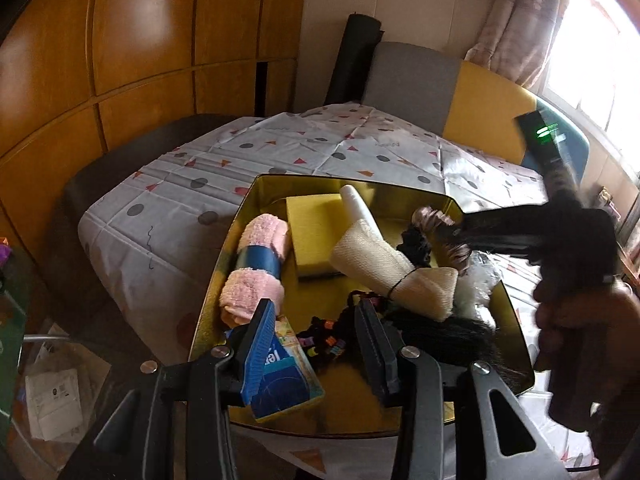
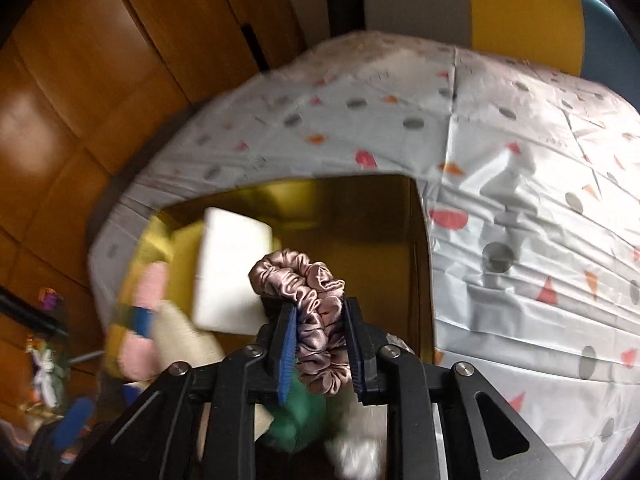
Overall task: Organize soft objects
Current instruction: 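Carry the pink satin scrunchie into the gold tray and open the right gripper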
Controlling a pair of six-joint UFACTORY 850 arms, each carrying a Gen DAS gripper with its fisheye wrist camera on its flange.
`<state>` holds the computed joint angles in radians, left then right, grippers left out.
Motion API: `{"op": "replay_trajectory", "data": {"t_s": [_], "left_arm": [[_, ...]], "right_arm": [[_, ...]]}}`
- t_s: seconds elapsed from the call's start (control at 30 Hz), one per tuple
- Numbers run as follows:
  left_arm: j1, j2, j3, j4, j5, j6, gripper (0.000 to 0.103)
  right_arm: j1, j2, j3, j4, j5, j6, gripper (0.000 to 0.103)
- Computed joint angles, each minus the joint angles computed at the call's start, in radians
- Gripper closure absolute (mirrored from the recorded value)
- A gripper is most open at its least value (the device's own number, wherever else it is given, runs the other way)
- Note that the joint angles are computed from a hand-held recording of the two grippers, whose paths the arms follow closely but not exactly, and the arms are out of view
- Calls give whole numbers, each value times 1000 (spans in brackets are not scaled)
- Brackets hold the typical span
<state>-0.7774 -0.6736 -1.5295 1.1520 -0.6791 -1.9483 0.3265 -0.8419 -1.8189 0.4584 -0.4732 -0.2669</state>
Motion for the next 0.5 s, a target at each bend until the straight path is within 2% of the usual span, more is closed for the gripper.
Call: {"op": "replay_trajectory", "data": {"t_s": [0.1,0.13,0.17,0.27,0.33,0.5], "left_arm": [[3,0,-1,-17,-6,11,60],[2,-1,-3,-19,-16,11,60],[1,-4,-8,-24,-25,17,60],[-2,-3,-11,-20,-34,15,58],[-6,-3,-14,-15,-43,14,52],[-19,6,-11,10,-69,-4,50]], "right_arm": [[1,-25,-19,-31,-21,24,72],[-1,-20,-8,-16,-16,6,61],[-3,-7,13,2,-1,-14,52],[-12,41,81,104,49,-127,42],[-16,84,136,184,88,-221,34],[-14,222,314,416,209,-502,23]]}}
